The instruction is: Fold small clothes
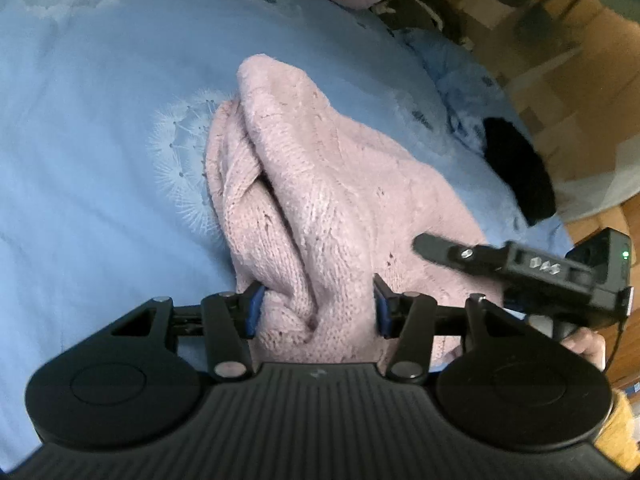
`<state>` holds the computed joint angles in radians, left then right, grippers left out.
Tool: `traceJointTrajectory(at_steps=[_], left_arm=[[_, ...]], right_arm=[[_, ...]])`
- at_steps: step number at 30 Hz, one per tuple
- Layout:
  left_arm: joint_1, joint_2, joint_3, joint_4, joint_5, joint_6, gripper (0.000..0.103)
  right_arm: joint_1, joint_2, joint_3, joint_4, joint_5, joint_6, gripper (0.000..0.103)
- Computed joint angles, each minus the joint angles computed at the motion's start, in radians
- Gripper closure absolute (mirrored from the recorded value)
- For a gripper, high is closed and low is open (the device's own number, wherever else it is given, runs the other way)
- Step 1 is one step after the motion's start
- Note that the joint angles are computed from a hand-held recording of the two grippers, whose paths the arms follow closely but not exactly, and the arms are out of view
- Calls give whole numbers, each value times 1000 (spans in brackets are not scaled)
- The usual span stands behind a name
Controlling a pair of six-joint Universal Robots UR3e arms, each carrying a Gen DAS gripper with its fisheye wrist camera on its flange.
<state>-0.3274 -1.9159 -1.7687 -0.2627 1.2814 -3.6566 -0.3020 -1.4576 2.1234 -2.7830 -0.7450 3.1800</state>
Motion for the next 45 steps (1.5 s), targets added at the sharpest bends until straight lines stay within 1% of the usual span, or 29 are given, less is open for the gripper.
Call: traceJointTrajectory(at_steps=[2,3,5,7,10,13,14,15,16,17,18,19,21,24,26,30,33,34,35,36,37,39,40,42,43,45], left_arm=[[-19,2,10,-16,34,12,46],[-29,6,23,-34,54,12,46],[-48,2,83,-91,96,7,45],[-72,26,94,-119,151,12,45],[-98,59,97,-149,232,12,45],[-121,91,92,-203,315,1,45],[-127,93,97,-228,333,1,44],[-126,102,86,-239,341,1,44],[-130,102,89,-255,354,-7,43],[-135,99,93,-265,370,-16,42],[-136,114,70,-260,381,-15,42],[-146,109,79,-272,407,-13,42],[-165,98,87,-282,458,-3,41],[-186,70,97,-272,504,8,39],[-195,66,97,-267,518,-6,38],[-226,70,117,-277,558,-27,38],[-273,86,138,-319,613,-50,33],[-288,90,147,-338,634,-59,29],[-304,94,154,-354,655,-66,25],[-323,98,163,-372,678,-76,23],[-338,101,169,-381,692,-83,19],[-366,109,172,-395,714,-99,15],[-384,108,180,-410,729,-114,12],[-414,103,196,-436,753,-131,9],[-427,99,202,-445,763,-139,6],[-453,87,215,-462,782,-158,4]], right_arm=[[16,37,29,-87,-27,17,50],[14,44,55,-144,-22,38,49],[17,24,71,-163,-32,61,46],[21,-20,91,-162,-59,74,45],[-1,-146,176,-169,-91,69,45],[-44,-263,259,-190,-92,72,46],[-68,-315,296,-183,-76,63,46],[-91,-357,325,-166,-54,50,49],[-106,-394,343,-143,-41,40,60],[-117,-437,361,-107,-37,23,68],[-115,-452,371,-101,-41,22,75],[-109,-462,387,-108,-48,12,76],[-57,-437,398,-170,-115,7,77],[28,-353,418,-325,-210,7,77],[90,-297,420,-433,-290,5,77],[150,-324,399,-416,-371,6,75],[140,-391,420,-393,-362,15,74],[129,-424,433,-378,-349,11,74],[119,-460,446,-363,-335,6,72],[121,-485,453,-352,-334,5,67],[124,-511,459,-341,-333,5,58],[136,-560,479,-342,-344,5,46],[148,-578,484,-342,-357,3,41],[174,-608,486,-332,-384,-3,36],[186,-628,484,-309,-398,-9,32],[219,-654,487,-286,-434,-7,29]])
